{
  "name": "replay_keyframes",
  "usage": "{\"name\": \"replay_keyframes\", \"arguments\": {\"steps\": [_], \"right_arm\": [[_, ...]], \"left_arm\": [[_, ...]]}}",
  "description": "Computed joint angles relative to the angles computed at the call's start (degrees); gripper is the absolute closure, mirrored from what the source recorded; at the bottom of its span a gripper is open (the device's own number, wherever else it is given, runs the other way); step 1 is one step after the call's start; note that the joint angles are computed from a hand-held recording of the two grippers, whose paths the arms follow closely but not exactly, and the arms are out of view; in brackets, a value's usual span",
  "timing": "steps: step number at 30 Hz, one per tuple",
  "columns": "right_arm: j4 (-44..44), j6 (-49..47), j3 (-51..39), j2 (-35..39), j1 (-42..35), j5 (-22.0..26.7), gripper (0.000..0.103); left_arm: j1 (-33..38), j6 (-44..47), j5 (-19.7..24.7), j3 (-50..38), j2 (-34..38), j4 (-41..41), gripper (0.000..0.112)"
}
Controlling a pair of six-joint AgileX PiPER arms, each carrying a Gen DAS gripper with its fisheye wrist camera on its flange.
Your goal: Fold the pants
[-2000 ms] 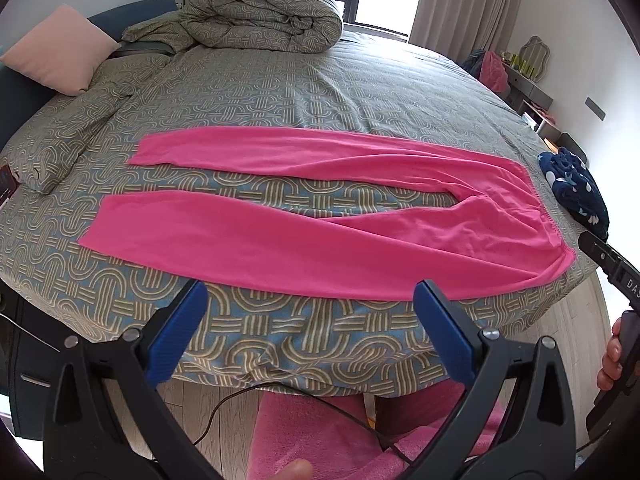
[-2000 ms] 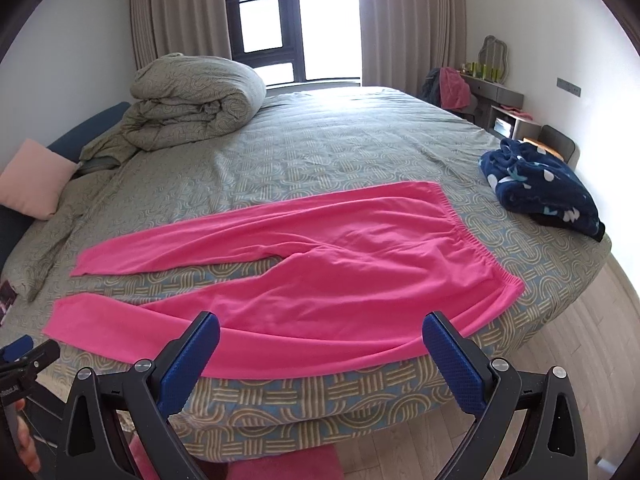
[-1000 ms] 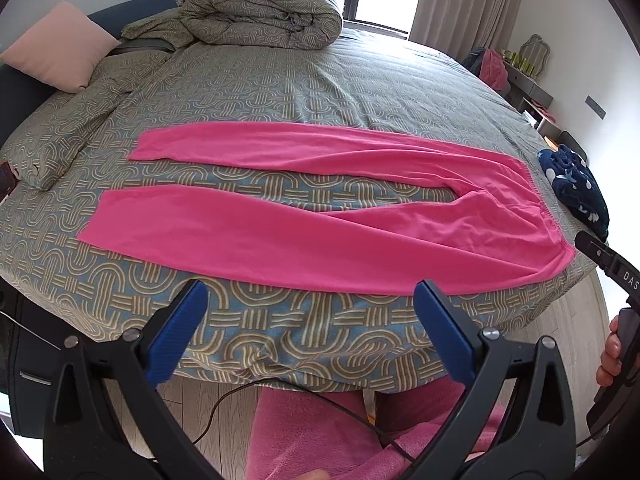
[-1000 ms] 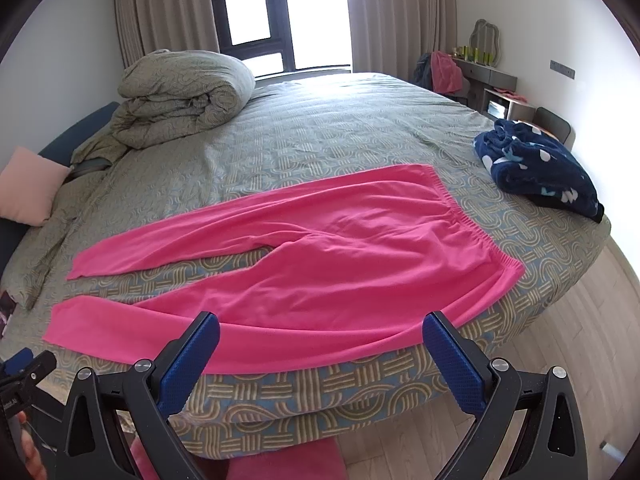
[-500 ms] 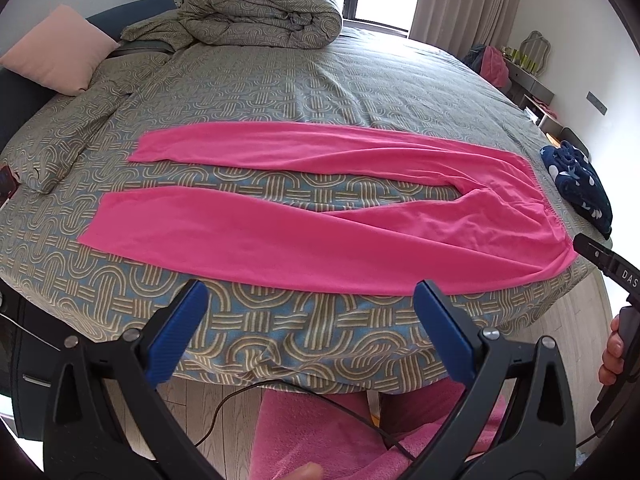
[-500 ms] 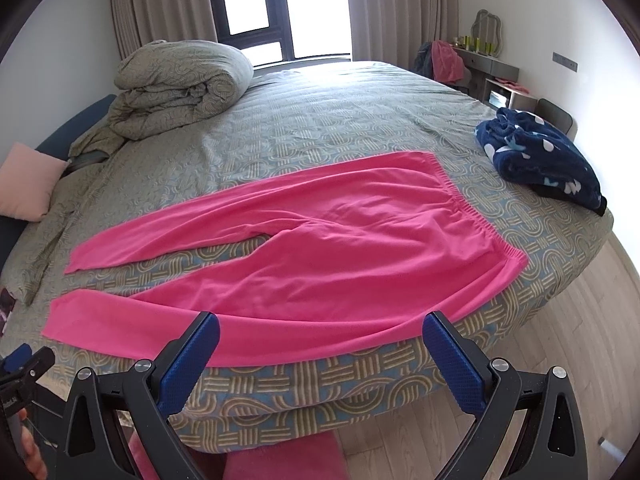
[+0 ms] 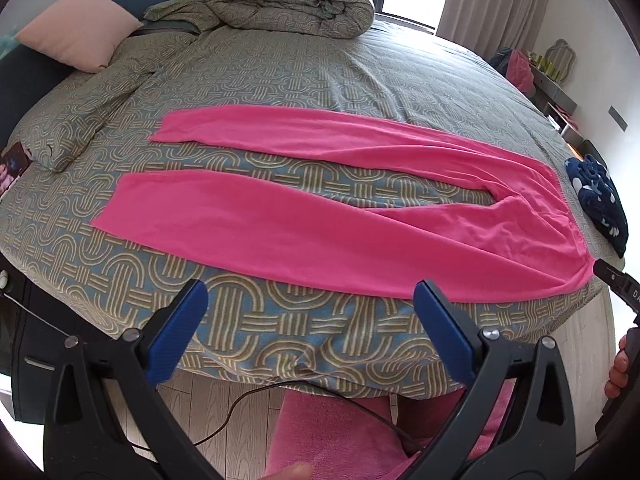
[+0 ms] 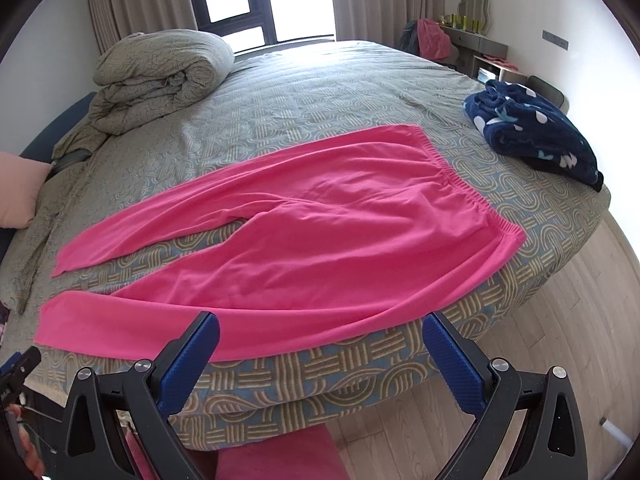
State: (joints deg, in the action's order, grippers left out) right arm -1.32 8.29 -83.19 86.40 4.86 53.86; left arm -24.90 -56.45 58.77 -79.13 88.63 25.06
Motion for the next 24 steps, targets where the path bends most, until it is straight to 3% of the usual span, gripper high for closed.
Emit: {"name": "replay_keyframes", "arguments": {"steps": [10, 15, 17, 20, 24], "right_arm": [[8.01, -6.6, -3.95, 6.19, -8.69, 5.34, 0.003], [13.2, -9.27, -8.66, 10.98, -13.02, 10.3, 0.04], [14.15, -9.33, -9.71, 12.39, -13.84, 10.97, 0.048], [14.75, -9.1, -10.42, 13.73, -14.26, 10.72, 0.052], [16.03, -8.92, -10.94, 14.92, -15.1, 10.95, 0.052]], "left_arm": [[6.53, 0.88, -0.85, 3.21, -0.91, -5.23, 0.01], [13.45, 3.11, -4.41, 5.77, -1.7, -14.27, 0.01], [16.47, 4.28, -6.39, 7.05, -2.15, -18.16, 0.01], [19.83, 4.92, -7.84, 8.02, -2.01, -21.09, 0.011], [25.3, 9.91, -10.7, 9.83, -1.24, -28.9, 0.029]]}}
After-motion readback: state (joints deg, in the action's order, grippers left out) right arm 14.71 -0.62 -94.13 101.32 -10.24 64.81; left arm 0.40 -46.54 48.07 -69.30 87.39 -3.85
